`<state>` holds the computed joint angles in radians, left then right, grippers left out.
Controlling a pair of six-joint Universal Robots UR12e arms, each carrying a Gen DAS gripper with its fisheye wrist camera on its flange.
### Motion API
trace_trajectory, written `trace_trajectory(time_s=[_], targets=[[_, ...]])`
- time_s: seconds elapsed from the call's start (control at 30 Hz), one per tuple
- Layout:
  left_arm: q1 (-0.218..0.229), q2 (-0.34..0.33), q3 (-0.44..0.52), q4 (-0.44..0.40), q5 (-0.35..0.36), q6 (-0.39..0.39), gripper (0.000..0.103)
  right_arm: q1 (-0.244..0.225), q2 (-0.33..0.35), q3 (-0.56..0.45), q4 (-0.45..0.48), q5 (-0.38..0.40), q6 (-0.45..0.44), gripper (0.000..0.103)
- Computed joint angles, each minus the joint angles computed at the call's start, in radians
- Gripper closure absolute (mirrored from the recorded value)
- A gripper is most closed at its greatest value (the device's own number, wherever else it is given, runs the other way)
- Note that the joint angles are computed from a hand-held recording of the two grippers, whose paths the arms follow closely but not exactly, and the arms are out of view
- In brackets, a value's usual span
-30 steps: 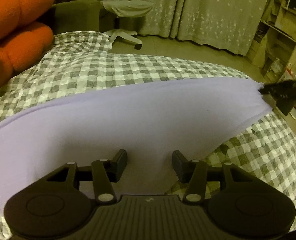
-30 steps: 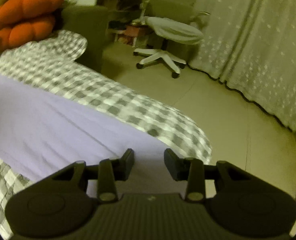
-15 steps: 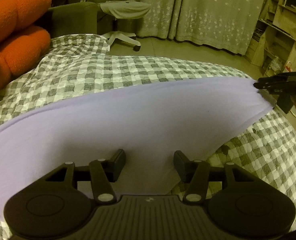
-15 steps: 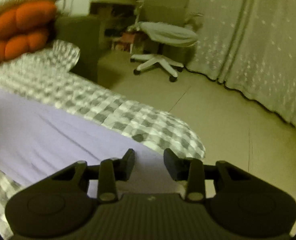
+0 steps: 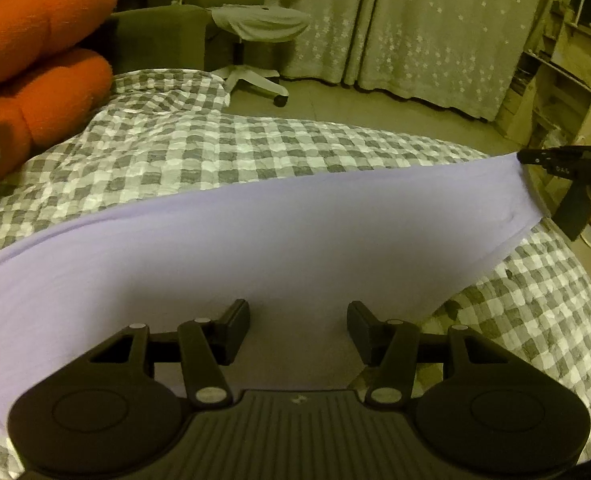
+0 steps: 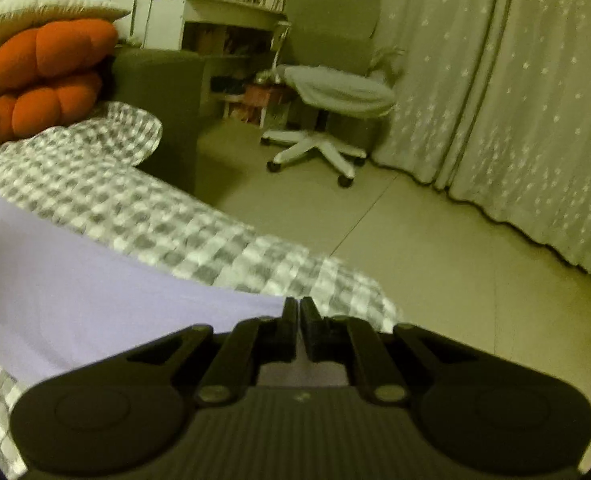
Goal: Fold clothes
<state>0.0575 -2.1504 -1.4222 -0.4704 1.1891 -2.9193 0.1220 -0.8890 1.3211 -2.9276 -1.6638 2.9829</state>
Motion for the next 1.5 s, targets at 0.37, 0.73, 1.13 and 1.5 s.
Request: trace_trajectory(time_s=[0.37,0.73,1.13,1.5], targets=[[-0.007,-0.005,0.001,0.01,0.037,0.025,0.05,0.015,0.052,-0.062,0.09,-0.104,0.04,0.097],[-0.001,-0.011,0.012,-0.003,0.025,0.003,0.05,-0.067,-0.06,0.08,0.05,0.086,0.434,0.073],[0.002,-0.005,0.013,-0.029,0.021,-0.015,0.05,-0.103,-0.083,0.139,0.126,0.25,0.666,0.087],[0.04,0.028,-0.014,-0.038,0.002,-0.038,0.05,-0.03,-0.067,0.061,0.23,-0.014,0.478,0.096]])
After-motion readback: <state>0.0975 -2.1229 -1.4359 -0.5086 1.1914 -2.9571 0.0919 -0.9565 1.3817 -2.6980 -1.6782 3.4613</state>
